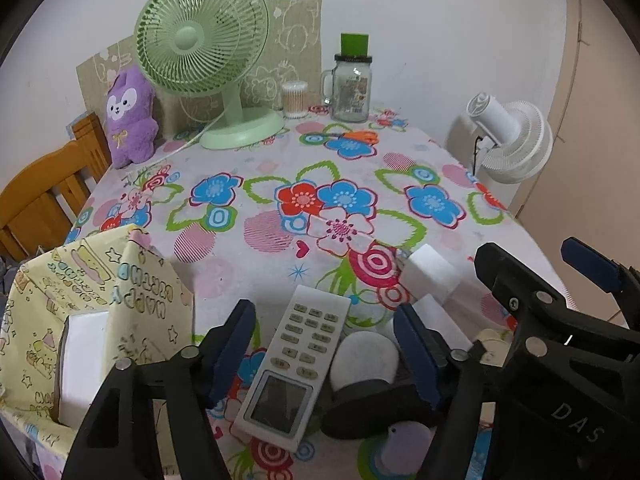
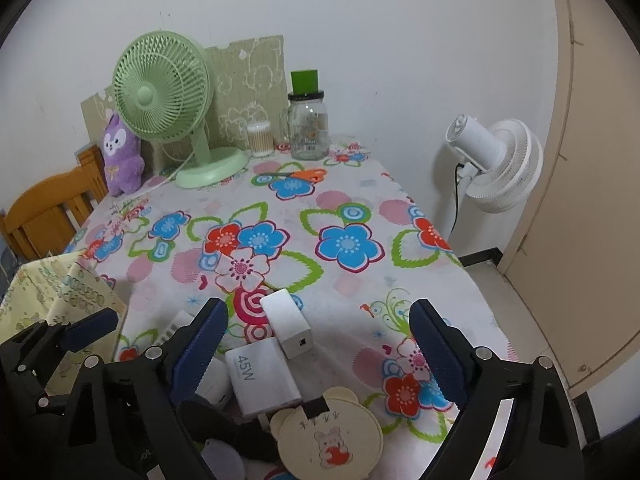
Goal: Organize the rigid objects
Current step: 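Grasp the white remote with the left tool while the right tool grasps the white charger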
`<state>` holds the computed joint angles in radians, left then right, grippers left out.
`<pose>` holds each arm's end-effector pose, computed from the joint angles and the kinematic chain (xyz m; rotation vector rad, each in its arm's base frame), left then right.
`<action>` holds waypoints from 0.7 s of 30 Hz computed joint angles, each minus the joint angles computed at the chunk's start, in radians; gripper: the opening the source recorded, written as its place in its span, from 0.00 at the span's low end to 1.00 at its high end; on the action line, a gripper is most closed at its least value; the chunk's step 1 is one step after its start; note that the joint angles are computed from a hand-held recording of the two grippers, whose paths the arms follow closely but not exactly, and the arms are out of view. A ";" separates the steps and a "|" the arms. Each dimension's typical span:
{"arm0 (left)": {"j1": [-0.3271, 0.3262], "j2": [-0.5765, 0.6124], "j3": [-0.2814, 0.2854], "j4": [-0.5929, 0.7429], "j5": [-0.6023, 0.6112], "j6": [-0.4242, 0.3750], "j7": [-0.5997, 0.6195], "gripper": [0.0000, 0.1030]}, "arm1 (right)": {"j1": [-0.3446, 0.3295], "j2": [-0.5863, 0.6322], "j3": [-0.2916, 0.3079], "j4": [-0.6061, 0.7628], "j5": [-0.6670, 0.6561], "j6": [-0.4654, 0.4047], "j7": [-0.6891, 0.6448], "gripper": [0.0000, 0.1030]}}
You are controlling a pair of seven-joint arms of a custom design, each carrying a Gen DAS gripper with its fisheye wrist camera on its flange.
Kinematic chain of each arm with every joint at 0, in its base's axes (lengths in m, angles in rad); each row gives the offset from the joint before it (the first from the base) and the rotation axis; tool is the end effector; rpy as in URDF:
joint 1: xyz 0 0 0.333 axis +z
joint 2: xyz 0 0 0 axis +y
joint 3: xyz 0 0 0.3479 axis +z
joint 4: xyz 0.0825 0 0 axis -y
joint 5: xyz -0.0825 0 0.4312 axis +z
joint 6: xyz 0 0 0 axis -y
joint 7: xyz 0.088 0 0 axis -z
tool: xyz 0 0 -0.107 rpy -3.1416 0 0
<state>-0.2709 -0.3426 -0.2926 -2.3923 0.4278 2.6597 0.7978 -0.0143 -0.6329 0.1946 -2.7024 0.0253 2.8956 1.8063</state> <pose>0.4255 -0.2939 0.5144 -1.7120 1.9433 -0.6969 0.4118 0.0792 0.5159 -1.6614 1.7720 -0.6891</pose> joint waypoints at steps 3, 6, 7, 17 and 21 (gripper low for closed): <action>0.004 0.024 0.000 0.013 0.002 -0.017 0.004 0.66 | 0.008 0.038 -0.006 0.016 -0.002 -0.002 -0.011 0.89; 0.004 0.049 0.004 0.025 0.003 -0.027 0.010 0.66 | 0.007 0.072 -0.003 0.032 -0.009 -0.003 -0.013 0.89; 0.003 0.059 0.008 0.030 -0.001 -0.028 0.016 0.65 | 0.007 0.082 -0.002 0.037 -0.012 -0.004 -0.013 0.88; 0.001 0.131 0.025 0.062 -0.019 -0.053 0.052 0.59 | 0.023 0.202 -0.019 0.096 -0.036 -0.015 -0.009 0.81; 0.004 0.143 0.029 0.065 -0.025 -0.045 0.058 0.59 | 0.038 0.240 -0.032 0.117 -0.042 -0.032 -0.004 0.74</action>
<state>-0.2668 -0.2000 -0.2638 -2.3269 0.4030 2.6143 0.8553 0.0236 -0.3928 0.1624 -2.5855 -0.0168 2.8637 1.8022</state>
